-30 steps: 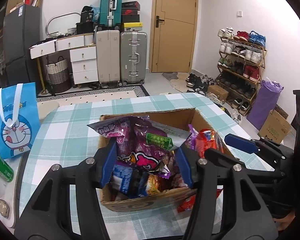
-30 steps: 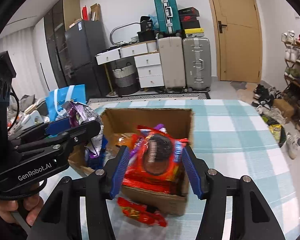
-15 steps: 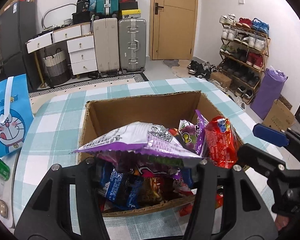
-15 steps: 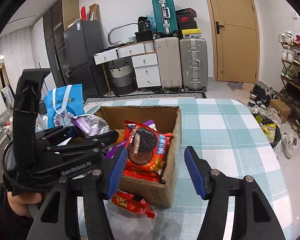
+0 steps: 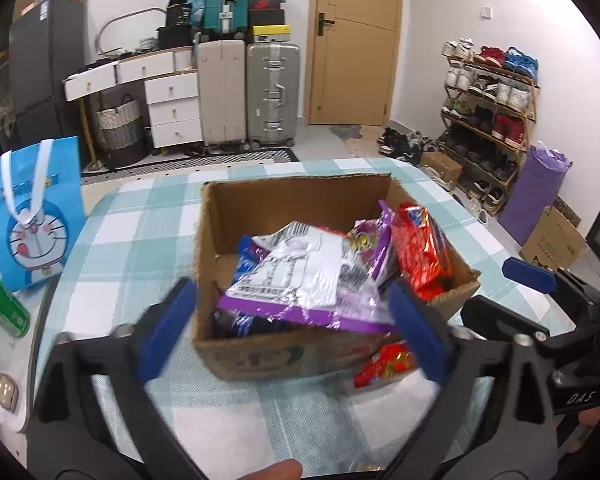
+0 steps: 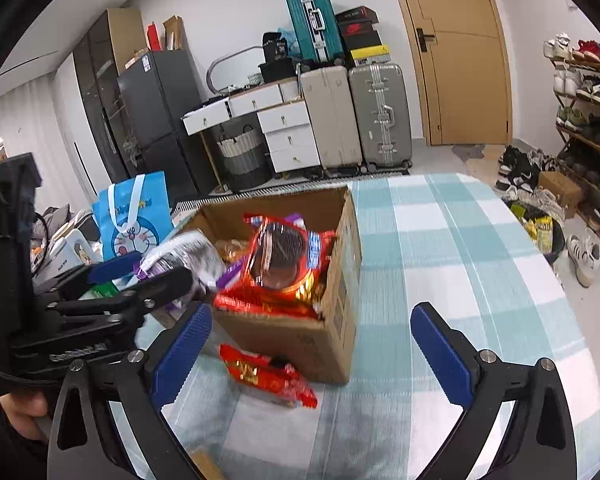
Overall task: Organize snacks
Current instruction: 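Open both tools to drop the snacks into the box and withdraw, then lower the left tool onto the clear-wrapped cracker pack on the table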
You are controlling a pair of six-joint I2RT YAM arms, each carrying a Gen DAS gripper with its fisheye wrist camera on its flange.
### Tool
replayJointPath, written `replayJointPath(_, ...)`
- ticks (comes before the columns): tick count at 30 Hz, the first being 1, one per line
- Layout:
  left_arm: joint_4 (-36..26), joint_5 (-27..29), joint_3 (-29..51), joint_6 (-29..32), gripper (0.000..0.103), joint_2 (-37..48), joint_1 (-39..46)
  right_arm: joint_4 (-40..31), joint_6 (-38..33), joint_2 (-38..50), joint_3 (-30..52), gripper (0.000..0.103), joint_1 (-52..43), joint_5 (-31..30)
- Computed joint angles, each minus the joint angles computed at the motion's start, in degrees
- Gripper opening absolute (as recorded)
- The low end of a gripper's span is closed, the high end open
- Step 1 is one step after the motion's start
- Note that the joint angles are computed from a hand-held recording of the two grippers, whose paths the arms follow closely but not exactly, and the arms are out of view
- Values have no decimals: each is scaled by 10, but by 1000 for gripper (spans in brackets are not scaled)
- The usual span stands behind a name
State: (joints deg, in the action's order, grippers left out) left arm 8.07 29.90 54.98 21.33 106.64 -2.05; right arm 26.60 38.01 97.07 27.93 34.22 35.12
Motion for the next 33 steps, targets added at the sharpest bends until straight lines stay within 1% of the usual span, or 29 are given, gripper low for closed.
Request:
replayJointPath(2, 9, 15, -20, 3, 103, -14, 14, -2, 13, 5, -2, 102, 13, 8)
replayJointPath(5, -4, 30, -35, 15, 103, -25, 35, 5, 25, 11, -9, 102, 24, 3)
replayJointPath(7, -6, 42, -51, 28, 103, -37, 50, 5, 36, 13, -12, 102, 33, 2)
replayJointPath(11, 2, 60, -89, 52, 103, -60, 78, 0, 58, 15, -21, 102, 54, 17)
replayJointPath(14, -4, 72, -113, 72, 103, -75, 97, -3, 75, 22, -27, 102, 69, 21)
replayJointPath(18, 2, 79, -143, 89, 103, -88, 112, -19, 87, 35, -22, 102, 87, 26)
replayJointPath(22, 11, 74, -165, 107, 103, -85, 118, -48, 99, 55, -8, 102, 115, 48)
replayJointPath(28, 12, 76, -190, 140, 103, -76, 130, -67, 114, 68, 1, 102, 141, 53)
replayJointPath(33, 35, 72, -228, 170, 102, -84, 139, -68, 121, 69, 1, 102, 157, 57)
